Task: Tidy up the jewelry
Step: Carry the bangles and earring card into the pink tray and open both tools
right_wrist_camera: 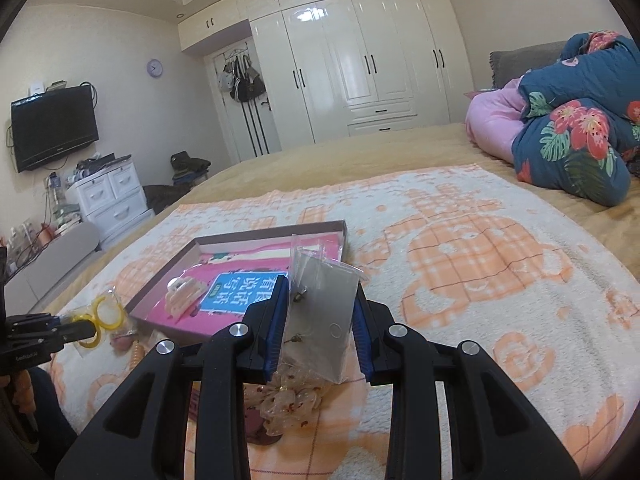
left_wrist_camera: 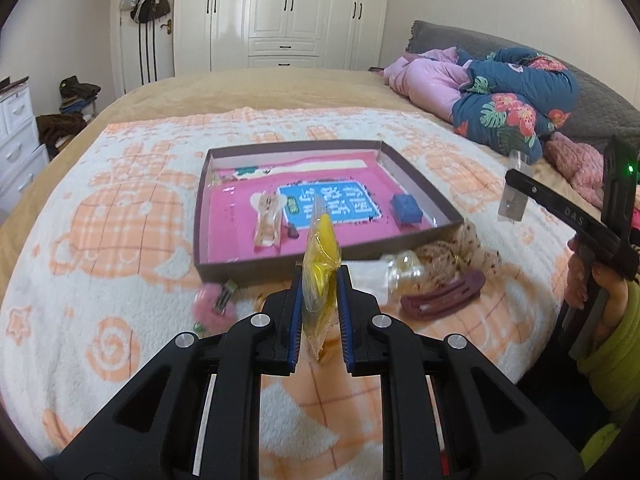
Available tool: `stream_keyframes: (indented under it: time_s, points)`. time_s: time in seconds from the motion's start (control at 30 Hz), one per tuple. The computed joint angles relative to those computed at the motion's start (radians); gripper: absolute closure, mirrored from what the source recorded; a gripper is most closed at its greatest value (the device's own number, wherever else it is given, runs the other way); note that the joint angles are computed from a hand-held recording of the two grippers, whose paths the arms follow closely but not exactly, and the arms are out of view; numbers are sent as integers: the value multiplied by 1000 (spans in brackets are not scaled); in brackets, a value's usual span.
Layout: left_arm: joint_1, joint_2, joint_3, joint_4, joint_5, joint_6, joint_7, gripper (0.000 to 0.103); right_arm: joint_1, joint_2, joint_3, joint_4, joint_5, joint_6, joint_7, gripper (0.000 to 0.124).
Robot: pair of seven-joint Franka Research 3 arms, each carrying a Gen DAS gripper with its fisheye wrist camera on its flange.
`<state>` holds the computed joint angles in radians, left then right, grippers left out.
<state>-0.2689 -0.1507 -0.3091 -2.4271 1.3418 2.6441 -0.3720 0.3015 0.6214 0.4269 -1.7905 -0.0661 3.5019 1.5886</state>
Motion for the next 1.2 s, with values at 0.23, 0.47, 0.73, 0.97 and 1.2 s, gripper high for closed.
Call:
stream_keyframes:
  time_s: [0.23, 0.47, 0.73, 0.97, 1.2]
  points:
    - [9, 53, 15, 65, 55, 14, -16, 94, -6, 6, 9, 10, -15, -1, 4, 95]
    - [10, 121, 45, 138, 124, 43, -47, 94, 19, 17, -3, 42, -3, -21, -16, 95]
    - [7, 197, 77, 221, 182, 82, -73, 94, 47, 62, 3, 129, 20, -71, -75, 95]
    - [1, 244, 97, 278, 195, 91, -63, 94, 88, 108, -5, 231, 67, -129, -154, 95]
    - [4, 268, 115, 302, 221, 100, -85, 94, 142, 153, -31, 328, 138, -185, -239, 95]
